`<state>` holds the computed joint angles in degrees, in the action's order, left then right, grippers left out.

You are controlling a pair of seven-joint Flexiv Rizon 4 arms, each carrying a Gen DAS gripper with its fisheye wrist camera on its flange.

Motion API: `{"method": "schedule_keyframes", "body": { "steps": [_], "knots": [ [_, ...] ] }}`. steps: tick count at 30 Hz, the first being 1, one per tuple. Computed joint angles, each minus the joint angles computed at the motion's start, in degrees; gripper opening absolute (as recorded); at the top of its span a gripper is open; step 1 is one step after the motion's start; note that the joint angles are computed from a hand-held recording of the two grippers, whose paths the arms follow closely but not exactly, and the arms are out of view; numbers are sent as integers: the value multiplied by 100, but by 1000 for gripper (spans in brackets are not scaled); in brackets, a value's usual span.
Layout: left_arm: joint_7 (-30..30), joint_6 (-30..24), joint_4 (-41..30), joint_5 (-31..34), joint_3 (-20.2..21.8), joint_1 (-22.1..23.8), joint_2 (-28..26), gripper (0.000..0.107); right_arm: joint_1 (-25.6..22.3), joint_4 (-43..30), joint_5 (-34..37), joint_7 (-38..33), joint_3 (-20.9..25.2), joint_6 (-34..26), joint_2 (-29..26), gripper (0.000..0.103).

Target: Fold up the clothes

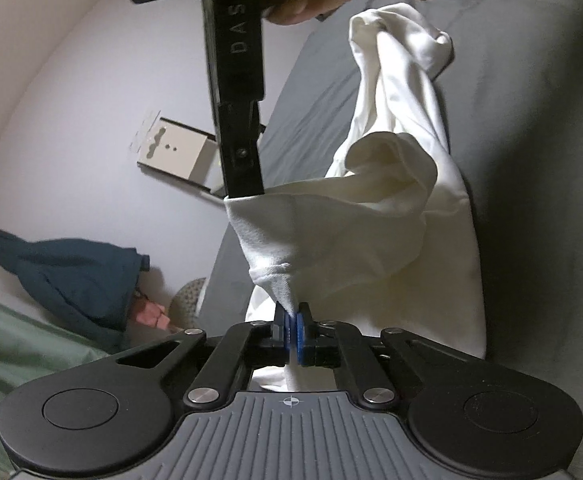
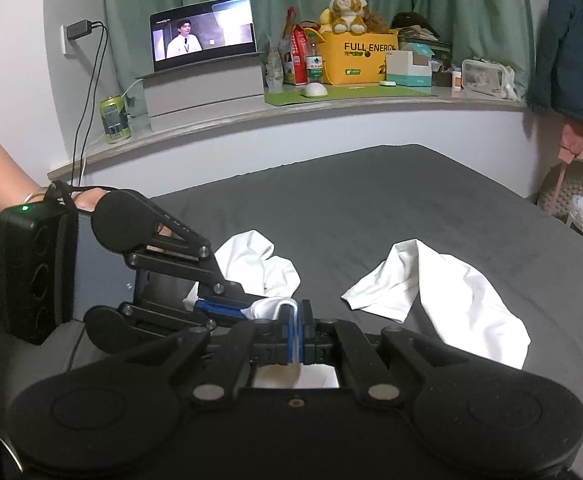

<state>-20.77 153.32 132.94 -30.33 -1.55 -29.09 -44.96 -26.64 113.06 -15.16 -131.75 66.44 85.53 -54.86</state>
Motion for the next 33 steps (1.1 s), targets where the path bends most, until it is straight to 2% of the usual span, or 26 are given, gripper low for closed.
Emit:
{"method": "schedule_keyframes", "body": {
  "steps": [3, 4, 6, 8, 11, 15, 18, 20, 21, 25, 28, 30, 31, 32, 33],
  "knots": [
    [-281, -73, 43, -233, -79, 59, 73, 3, 134, 12, -55, -35, -152, 129, 67, 5],
    [-355, -75, 61, -299, -76, 60, 89, 3, 177, 5, -83, -25, -213, 135, 102, 9],
    [-434, -26, 106, -383, -36, 46, 91, 3, 290, -1, -193, -103, -406, 196, 200, 21],
    [-445, 15, 150, -383, 2, 43, 67, 3, 390, -3, -369, -295, -631, 323, 278, 44],
    [-438, 19, 246, -364, 25, 57, 52, 3, 632, -132, -650, -549, -1136, 316, 452, 48],
    [-527, -8, 383, -411, 26, 75, 55, 3, 1332, -228, -898, -1007, -2197, 216, 872, 48],
    [-659, -13, 511, -460, 37, 100, 77, 3, 2086, 19, -1316, -1706, -3237, 674, 1161, 49],
    [-726, -29, 548, -495, 49, 110, 66, 3, 2739, 281, -1694, -2238, -4104, 1178, 1331, 53],
    [-753, -40, 555, -515, 55, 111, 56, 3, 2946, 375, -1882, -2475, -4382, 1312, 1373, 55],
    [-849, -87, 597, -581, 68, 101, 26, 3, 3566, 603, -2400, -3270, -5161, 1838, 1381, 69],
    [-865, -200, 631, -650, 67, 81, 46, 3, 4306, 624, -2115, -3183, -5802, 1964, 1387, 68],
    [-916, -280, 662, -689, 60, 71, 69, 3, 4559, 605, -1986, -3135, -6007, 1976, 1347, 68],
    [-957, -312, 680, -705, 58, 68, 84, 3, 4588, 583, -1960, -3086, -6012, 1898, 1337, 61],
    [-1010, -339, 701, -719, 55, 65, 101, 3, 4548, 547, -1953, -2996, -5937, 1717, 1351, 48],
    [-1082, -360, 726, -729, 51, 68, 121, 3, 4454, 485, -1949, -2882, -5798, 1470, 1376, 41]
  ]
}}
